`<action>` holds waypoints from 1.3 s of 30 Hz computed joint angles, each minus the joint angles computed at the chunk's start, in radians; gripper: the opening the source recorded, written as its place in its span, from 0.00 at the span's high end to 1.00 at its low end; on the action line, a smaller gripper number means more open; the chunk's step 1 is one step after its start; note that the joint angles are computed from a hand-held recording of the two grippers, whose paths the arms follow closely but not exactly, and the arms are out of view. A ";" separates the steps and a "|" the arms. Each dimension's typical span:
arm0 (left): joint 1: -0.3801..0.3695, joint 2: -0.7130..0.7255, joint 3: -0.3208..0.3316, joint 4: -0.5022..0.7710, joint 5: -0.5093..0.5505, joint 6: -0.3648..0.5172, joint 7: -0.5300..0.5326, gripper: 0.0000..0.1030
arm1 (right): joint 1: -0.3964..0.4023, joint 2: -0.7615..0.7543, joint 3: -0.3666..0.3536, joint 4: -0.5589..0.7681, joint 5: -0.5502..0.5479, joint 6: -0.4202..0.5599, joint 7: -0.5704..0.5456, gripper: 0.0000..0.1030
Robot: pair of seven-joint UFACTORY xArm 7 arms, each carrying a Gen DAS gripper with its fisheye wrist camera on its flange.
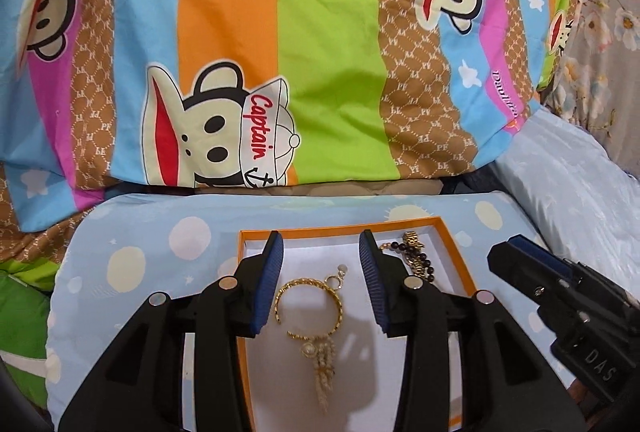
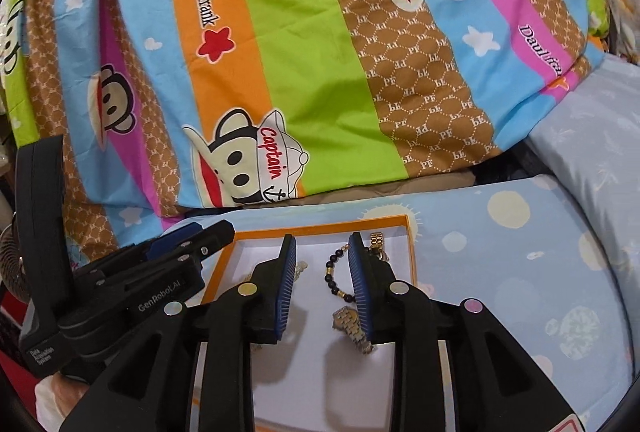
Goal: Organize jewelry
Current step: 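Open the left gripper over the box while the right gripper releases the bead bracelet, then move both open grippers back toward the earrings on the bedspread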
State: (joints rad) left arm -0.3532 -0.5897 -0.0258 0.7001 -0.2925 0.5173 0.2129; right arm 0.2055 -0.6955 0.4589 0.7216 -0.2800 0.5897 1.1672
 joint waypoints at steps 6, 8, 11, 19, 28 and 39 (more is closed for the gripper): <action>0.016 -0.118 -0.004 -0.036 0.029 0.051 -0.019 0.60 | 0.041 -0.068 0.027 -0.008 0.019 0.080 0.014 0.74; 0.012 -0.171 0.013 -0.060 0.024 0.088 -0.016 0.53 | 0.055 -0.094 0.044 -0.013 0.028 0.110 0.027 0.74; 0.013 -0.258 0.034 -0.099 0.019 0.150 -0.011 0.53 | 0.094 -0.145 0.071 -0.026 0.049 0.163 0.046 0.74; 0.100 -0.587 0.114 -0.227 0.036 0.391 0.013 0.52 | 0.235 -0.307 0.163 -0.062 0.151 0.358 0.130 0.69; 0.242 -0.875 0.171 -0.342 0.083 0.665 0.047 0.52 | 0.333 -0.330 0.267 -0.045 0.242 0.489 0.221 0.69; 0.244 -1.220 0.128 -0.465 0.036 0.935 0.072 0.52 | 0.359 -0.145 0.373 -0.005 0.208 0.450 0.342 0.69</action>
State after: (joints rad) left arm -0.1094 -1.8092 0.1023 0.2355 -0.2561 1.4523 0.2848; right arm 0.5649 -0.8405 0.8316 0.7166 -0.0717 1.0395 1.5094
